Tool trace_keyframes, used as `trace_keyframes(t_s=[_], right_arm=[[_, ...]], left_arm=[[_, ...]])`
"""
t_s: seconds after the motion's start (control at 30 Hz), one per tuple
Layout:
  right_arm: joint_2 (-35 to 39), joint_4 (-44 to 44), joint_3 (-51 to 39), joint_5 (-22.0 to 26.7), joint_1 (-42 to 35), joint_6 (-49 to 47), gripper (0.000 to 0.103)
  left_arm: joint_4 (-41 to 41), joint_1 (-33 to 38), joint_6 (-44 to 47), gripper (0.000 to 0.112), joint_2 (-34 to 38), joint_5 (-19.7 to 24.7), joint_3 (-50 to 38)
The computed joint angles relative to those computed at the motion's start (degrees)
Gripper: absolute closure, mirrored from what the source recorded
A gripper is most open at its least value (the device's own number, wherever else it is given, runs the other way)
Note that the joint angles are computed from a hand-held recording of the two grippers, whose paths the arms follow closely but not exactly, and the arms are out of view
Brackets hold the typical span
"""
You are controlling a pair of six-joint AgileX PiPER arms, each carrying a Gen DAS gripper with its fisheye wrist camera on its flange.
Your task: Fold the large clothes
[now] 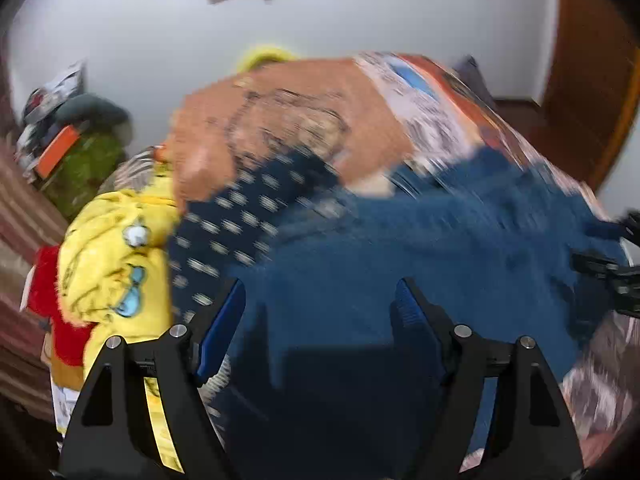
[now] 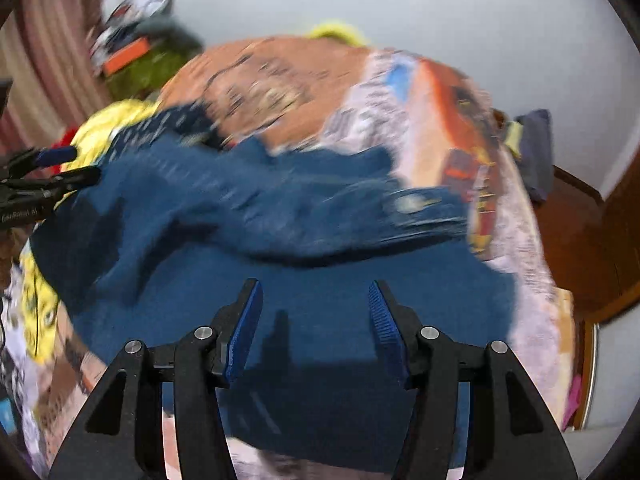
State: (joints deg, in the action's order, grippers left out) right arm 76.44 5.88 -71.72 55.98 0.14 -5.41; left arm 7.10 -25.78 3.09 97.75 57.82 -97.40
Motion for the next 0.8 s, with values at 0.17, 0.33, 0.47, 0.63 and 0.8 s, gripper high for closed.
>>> trace_keyframes(t_s=[0.17, 0.33, 0.47, 0.63, 0.8], right_arm=[[3.87, 0.52, 0.39, -0.96, 6.22, 1.83, 0.051], [4.22, 0.24, 2.46, -3.81, 4.61, 2.45, 0.043], [1.74, 4.80, 5.31, -3.42, -1.85, -3.63, 0.041], [-5.35, 0.07, 11.99, -3.76, -6.49, -5.84, 0.040], [-12.58, -2.09, 15.31, -1.73, -13.06, -5.97, 0.032]], left_arm=[[11.33, -6.14, -5.78, 0.035, -1.31, -5.50, 8.45], [18.36, -4.59, -10.59, 0.027, -1.71, -9.28, 12.21], [6.84, 2.04, -4.43, 0.025, -3.99, -10.91, 14.11], [6.05, 6.04, -5.28, 0.024, -9.14, -14.27, 21.50], [4.84, 9.13, -7.71, 0.024, -14.69, -15.26, 26.97]])
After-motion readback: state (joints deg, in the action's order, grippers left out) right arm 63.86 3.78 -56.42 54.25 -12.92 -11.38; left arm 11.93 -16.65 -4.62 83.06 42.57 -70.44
